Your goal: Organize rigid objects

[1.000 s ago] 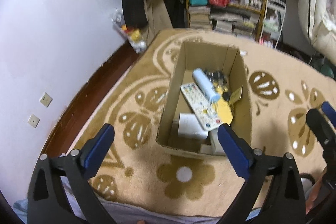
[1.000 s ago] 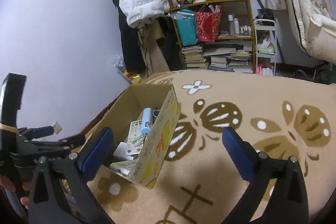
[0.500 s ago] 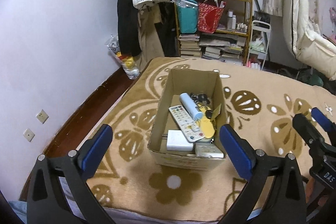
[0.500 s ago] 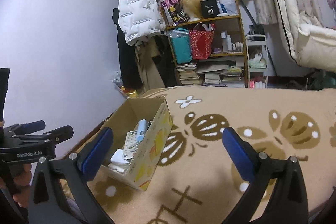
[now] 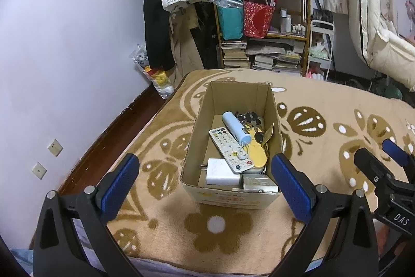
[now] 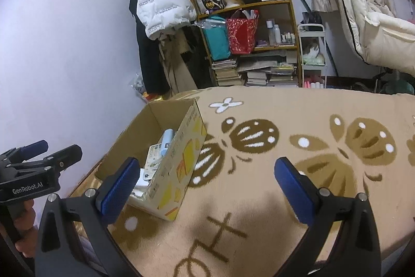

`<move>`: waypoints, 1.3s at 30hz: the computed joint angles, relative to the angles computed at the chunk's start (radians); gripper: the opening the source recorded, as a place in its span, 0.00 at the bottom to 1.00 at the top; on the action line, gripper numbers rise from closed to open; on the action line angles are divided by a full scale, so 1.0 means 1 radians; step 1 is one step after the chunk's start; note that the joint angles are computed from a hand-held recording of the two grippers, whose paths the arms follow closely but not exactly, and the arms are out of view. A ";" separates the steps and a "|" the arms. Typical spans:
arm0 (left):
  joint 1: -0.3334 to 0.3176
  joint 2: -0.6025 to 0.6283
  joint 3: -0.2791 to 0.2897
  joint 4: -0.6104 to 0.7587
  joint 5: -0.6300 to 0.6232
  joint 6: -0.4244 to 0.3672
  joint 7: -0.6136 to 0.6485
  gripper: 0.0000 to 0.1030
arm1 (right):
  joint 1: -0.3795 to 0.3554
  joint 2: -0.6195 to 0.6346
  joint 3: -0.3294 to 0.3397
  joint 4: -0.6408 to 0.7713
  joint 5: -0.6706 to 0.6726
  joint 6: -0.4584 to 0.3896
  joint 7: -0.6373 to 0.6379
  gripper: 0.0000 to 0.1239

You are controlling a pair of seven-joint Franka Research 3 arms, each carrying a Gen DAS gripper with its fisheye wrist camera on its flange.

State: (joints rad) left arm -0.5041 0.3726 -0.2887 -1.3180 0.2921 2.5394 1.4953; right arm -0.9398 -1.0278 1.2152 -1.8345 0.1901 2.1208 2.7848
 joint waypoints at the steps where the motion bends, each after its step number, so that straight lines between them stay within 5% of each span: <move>1: 0.002 -0.001 -0.002 -0.002 -0.002 0.000 0.005 0.98 | 0.000 0.000 0.001 -0.001 0.001 -0.001 0.000 0.83; 39: -0.013 -0.003 0.009 -0.002 0.038 0.001 0.011 0.98 | -0.018 -0.018 0.009 0.004 0.027 -0.023 0.019 0.83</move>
